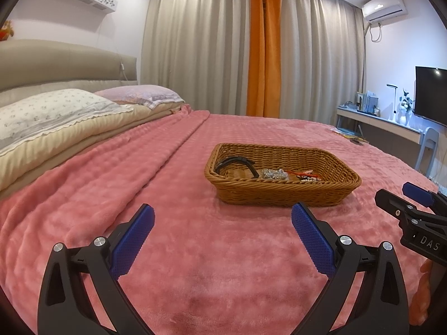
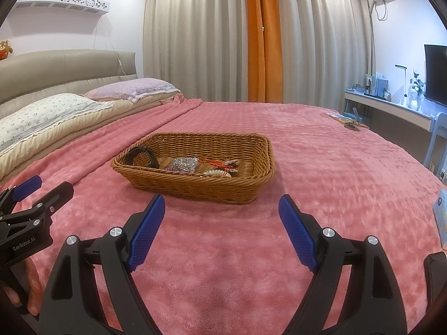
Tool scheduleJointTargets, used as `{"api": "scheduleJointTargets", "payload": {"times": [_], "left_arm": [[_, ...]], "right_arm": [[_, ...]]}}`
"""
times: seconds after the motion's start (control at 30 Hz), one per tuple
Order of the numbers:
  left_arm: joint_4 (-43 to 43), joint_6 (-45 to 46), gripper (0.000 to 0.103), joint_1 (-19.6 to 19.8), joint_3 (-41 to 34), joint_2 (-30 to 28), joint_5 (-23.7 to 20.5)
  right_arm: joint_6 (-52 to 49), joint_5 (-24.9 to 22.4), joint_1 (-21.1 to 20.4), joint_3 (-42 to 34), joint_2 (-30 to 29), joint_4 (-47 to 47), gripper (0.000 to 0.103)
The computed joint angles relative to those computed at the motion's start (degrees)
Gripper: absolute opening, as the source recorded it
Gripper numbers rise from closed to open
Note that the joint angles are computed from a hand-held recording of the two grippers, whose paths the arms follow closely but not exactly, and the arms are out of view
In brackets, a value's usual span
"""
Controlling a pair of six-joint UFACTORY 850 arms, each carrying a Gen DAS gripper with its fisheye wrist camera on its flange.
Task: Organize jewelry
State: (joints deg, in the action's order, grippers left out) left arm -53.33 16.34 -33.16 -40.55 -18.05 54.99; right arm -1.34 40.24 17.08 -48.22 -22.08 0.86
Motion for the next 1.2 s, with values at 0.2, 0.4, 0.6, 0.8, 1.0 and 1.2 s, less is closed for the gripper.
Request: {"api": "scheduleJointTargets", "payload": {"times": [0.2,0.4,0.6,0.8,1.0,1.2], "left_arm": [[0.06,-0.16,0.095,-0.01,0.08,-0.02,0.14],[0.13,-0.31,0.095,-0.01,0.18,0.02,0.17],[0.15,-0.17,0.095,0.05,0.10,0.02,0.09],[0.12,-0.16,0.095,0.03,0.17,0.04,0.15],[0.17,-0.16,0.095,0.08,0.10,0.06,0.03],[0.17,-0.10,0.095,0.10,0.09,0.07,0.03]], "right_arm": [[-0.81,0.12,0.11,0.02,0.05,0.45,0.079],[-0.88,0.31,0.19,0.09,0.05,0.37,0.079],[-0.29,0.02,0.09,0.08,0.19,0.04,0.079],[-0.37,0.04,0.08,0.05,0.17,0.04,0.079],[-0.38,0.04,0.08,0.04,0.15,0.06,0.079],[-0.43,0.06,0.07,0.03,0.14,0.09,0.079]]}}
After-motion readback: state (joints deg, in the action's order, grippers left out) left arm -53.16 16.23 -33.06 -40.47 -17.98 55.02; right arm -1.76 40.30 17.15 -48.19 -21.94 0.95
